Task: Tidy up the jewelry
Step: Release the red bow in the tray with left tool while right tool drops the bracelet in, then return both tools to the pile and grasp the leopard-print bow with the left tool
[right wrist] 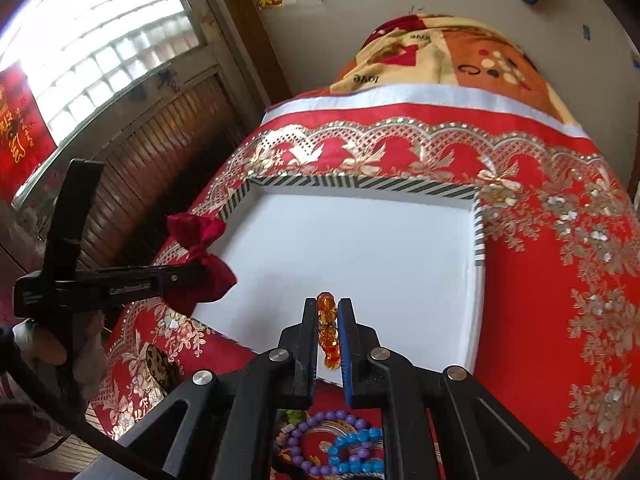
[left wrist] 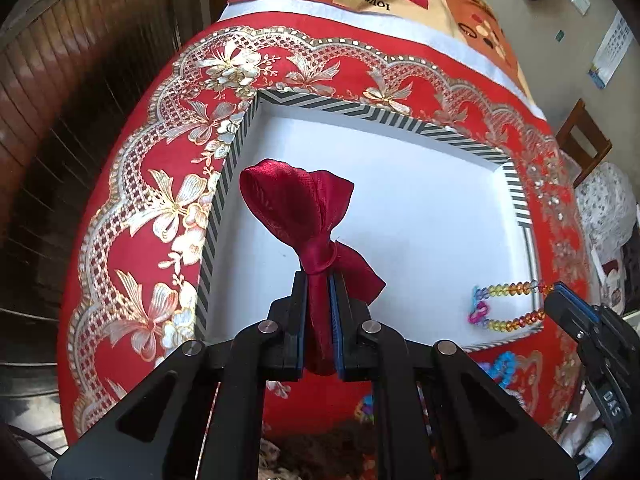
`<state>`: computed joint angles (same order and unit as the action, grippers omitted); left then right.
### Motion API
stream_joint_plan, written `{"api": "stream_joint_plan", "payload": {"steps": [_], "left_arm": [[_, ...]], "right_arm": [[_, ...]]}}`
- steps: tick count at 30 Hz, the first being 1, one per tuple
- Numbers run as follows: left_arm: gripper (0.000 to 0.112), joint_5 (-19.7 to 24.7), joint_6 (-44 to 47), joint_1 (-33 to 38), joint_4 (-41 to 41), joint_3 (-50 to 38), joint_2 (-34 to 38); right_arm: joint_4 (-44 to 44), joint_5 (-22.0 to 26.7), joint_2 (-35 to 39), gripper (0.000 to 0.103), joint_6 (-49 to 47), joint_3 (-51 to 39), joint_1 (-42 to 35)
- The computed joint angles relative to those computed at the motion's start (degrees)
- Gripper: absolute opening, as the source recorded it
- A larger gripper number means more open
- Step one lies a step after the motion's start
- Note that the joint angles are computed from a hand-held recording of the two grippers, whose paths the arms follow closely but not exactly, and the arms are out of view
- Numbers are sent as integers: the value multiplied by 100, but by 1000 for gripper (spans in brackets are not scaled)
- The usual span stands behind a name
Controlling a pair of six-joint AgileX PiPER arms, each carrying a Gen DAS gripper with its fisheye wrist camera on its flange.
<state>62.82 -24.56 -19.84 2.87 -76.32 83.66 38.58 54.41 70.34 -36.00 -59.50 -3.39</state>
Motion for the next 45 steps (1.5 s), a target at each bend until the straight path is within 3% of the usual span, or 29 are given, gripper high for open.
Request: {"api": "stream_joint_plan", "payload": {"steps": [6, 12, 20, 23, 25, 26, 27, 39, 45], "left_arm": [[9, -129, 87, 86, 124, -6, 216], [9, -226, 108, 234, 152, 195, 369], [11, -363, -5, 297, 85, 573, 274], [23, -417, -54, 365, -93, 636, 235], [38, -448, 18, 419, -253, 676, 214], [41, -484, 26, 419, -284, 724, 168], [41, -516, -7, 390, -237, 765, 111], [41, -211, -1075, -513, 826, 1066, -907], [41, 73, -1712, -1088, 1133, 1203, -1319]], "right_arm": [[14, -184, 293, 9, 149, -165, 300], [54, -225, 689, 9, 73, -84, -75], [-755, -548, 1150, 9, 500, 163, -401], [-644, -596, 1081, 10, 424, 271, -409], [-635, -602, 981, 21, 452, 312, -382], [-522, -563, 897, 29, 371, 354, -423], [-397, -501, 822, 31, 270, 387, -485], [-76, 205, -475, 34, -161, 616, -1021], [119, 842, -1066, 34, -774, 879, -1846]]}}
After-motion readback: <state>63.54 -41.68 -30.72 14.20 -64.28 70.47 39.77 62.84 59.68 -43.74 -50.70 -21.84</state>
